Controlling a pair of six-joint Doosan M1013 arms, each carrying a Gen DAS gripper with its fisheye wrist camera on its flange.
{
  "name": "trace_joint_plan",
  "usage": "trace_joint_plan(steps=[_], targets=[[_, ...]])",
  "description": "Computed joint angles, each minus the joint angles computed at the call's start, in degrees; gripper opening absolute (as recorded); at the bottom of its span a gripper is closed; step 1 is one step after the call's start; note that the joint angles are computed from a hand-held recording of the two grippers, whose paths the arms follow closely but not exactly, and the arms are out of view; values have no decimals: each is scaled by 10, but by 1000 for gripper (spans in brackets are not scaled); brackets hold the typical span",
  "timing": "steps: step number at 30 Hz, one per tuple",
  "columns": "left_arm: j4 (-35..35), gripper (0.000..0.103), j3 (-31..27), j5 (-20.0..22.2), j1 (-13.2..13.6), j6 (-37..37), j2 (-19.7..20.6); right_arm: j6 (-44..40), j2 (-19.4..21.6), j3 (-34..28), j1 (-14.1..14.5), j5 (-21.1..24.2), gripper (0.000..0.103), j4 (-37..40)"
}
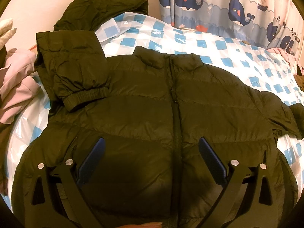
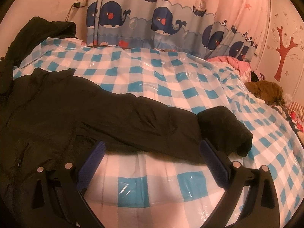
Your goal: Fold large clothes
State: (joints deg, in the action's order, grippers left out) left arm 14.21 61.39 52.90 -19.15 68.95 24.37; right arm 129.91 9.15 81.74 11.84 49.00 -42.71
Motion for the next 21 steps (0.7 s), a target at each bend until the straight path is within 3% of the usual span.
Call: trace_joint_plan(steps=[21], targets=[[-1,95,-1,1,0,2,0,-4,2,-1,8,2,96,-15]])
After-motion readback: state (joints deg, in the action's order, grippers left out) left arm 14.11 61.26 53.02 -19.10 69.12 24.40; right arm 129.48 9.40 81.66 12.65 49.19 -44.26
